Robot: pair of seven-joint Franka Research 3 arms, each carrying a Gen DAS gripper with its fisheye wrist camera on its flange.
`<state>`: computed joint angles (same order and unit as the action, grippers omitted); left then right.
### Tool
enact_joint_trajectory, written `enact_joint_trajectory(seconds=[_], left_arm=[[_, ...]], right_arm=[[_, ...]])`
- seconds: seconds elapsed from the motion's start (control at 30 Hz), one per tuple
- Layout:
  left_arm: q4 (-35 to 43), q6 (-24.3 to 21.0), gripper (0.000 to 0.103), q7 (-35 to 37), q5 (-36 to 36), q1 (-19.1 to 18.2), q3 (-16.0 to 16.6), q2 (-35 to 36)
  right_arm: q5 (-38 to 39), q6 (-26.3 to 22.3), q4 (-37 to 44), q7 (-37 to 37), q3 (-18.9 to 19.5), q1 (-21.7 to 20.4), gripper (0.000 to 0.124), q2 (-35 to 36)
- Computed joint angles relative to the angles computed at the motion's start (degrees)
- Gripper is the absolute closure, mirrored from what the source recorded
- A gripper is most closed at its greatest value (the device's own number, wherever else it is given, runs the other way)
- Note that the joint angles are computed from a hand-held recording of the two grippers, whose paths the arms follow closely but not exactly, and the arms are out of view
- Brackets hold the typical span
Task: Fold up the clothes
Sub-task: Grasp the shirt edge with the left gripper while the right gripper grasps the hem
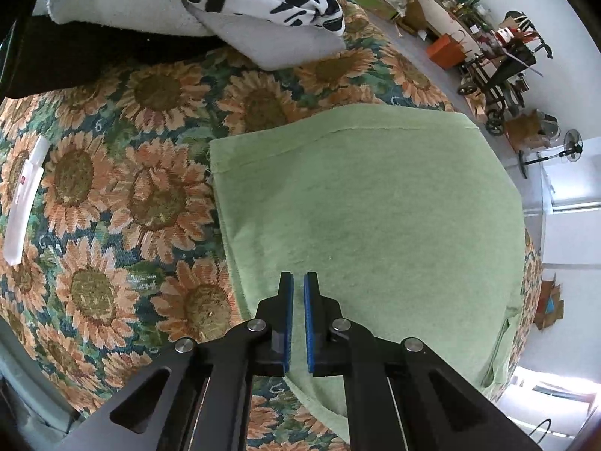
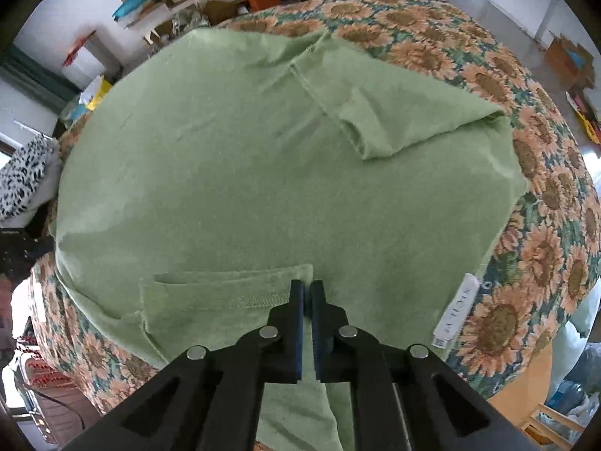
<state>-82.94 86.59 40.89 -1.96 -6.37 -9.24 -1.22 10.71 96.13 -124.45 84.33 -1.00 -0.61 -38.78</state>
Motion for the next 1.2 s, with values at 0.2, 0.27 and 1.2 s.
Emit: enact_joint_trajectory(seconds=[0.2,0.27,1.2], left_arm=[[1.81,-4.12,0.094,-0.31,-0.59,0.33,0.18,1.85],[2.18,-5.02,0.077,-0.29,-0.24,0.52,0.28,1.98],[6.54,-4.46,0.058,-7.28,-0.16,1.84,0.35,7.14]], right_arm=[[-2.20,-1.11,-1.13,-0.28,0.53,-0.60,0.104,-1.64],[-1.17,-2.68,-1.39,0.33,0.00,-0.60,0.086,-1.90],[0.93,-12.43,-5.97,-23.96,1.59,6.10,0.073,-12.25]])
